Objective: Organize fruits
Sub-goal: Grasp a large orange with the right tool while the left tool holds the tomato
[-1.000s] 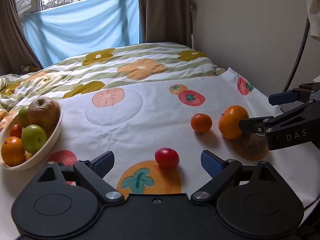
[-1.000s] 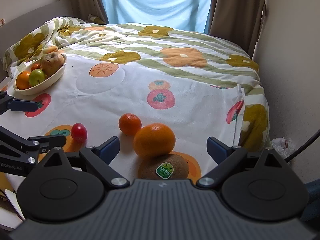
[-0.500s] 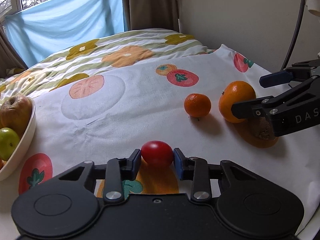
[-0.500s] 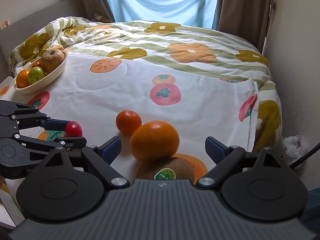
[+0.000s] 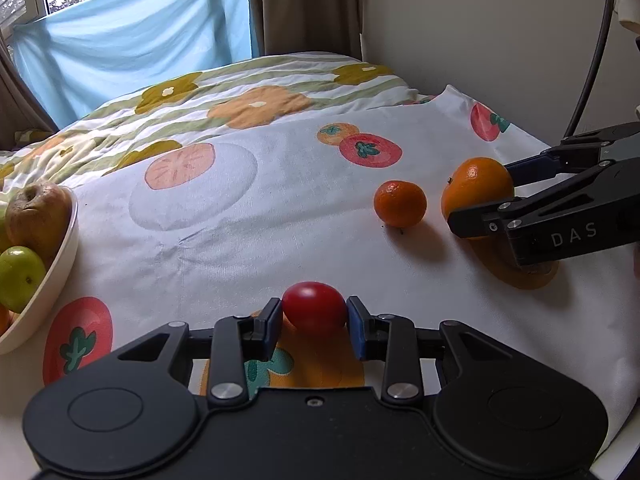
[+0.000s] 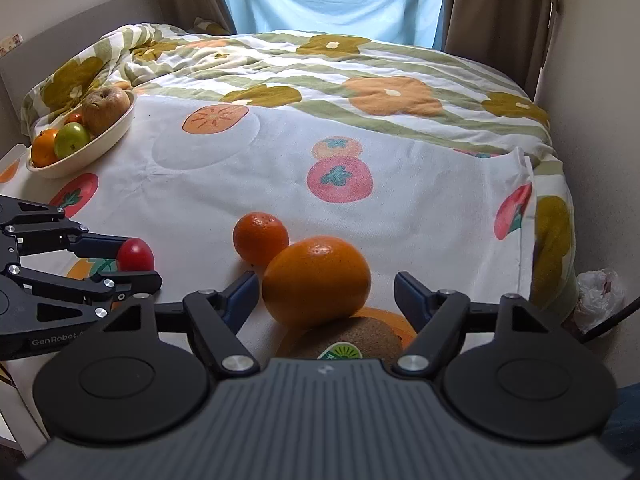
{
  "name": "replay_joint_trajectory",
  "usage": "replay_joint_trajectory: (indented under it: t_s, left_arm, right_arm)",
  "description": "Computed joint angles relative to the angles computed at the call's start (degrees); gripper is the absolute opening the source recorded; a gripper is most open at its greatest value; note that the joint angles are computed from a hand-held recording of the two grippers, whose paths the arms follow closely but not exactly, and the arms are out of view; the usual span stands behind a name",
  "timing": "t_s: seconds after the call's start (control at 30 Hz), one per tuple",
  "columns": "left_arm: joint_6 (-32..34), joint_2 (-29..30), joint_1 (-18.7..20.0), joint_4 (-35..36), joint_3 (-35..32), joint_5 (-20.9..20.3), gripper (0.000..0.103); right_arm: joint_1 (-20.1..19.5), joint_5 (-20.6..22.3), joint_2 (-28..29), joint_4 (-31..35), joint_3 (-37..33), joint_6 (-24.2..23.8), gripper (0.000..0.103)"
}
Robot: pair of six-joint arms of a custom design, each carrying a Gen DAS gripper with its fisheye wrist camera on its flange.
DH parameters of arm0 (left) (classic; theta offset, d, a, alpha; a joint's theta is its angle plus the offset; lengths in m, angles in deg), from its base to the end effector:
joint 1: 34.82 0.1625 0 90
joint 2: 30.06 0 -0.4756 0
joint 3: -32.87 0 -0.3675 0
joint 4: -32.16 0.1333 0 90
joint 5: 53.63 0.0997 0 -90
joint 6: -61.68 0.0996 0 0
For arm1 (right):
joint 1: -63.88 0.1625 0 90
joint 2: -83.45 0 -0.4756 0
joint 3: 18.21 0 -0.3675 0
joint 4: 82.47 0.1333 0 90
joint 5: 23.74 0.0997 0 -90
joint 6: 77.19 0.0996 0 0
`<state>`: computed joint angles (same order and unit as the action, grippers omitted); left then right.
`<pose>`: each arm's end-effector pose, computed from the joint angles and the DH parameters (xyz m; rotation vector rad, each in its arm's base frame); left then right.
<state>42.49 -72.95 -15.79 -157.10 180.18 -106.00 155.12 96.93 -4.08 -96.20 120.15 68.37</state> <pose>-0.2668 -0.2973 0.0427 1.1552 2.2899 -0.5371 0.0881 -0.2590 0.2215 0.3948 -2.2229 0.8912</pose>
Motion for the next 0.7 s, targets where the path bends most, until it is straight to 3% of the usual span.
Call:
replay_joint_trajectory:
  t_s: [0.1, 0.4, 0.7]
  left_arm:
    - [-0.55, -0.40, -0.03, 0.47, 0.21, 0.19, 0.038]
    - [-3.73, -1.99, -1.43, 2.02, 0.93, 2.35, 0.038]
    - [-7.07, -7.65, -4.04, 6.84, 1.09, 5.07, 0.038]
  right_arm:
    - [-0.92, -1.24, 0.09, 0.23, 0.12, -0.67, 0.074]
    - [-0.23, -1.25, -0.51, -2.63, 1.80, -1.66, 0.073]
    - [5.64, 1.83, -1.98, -1.49, 0.75, 2.34, 0.073]
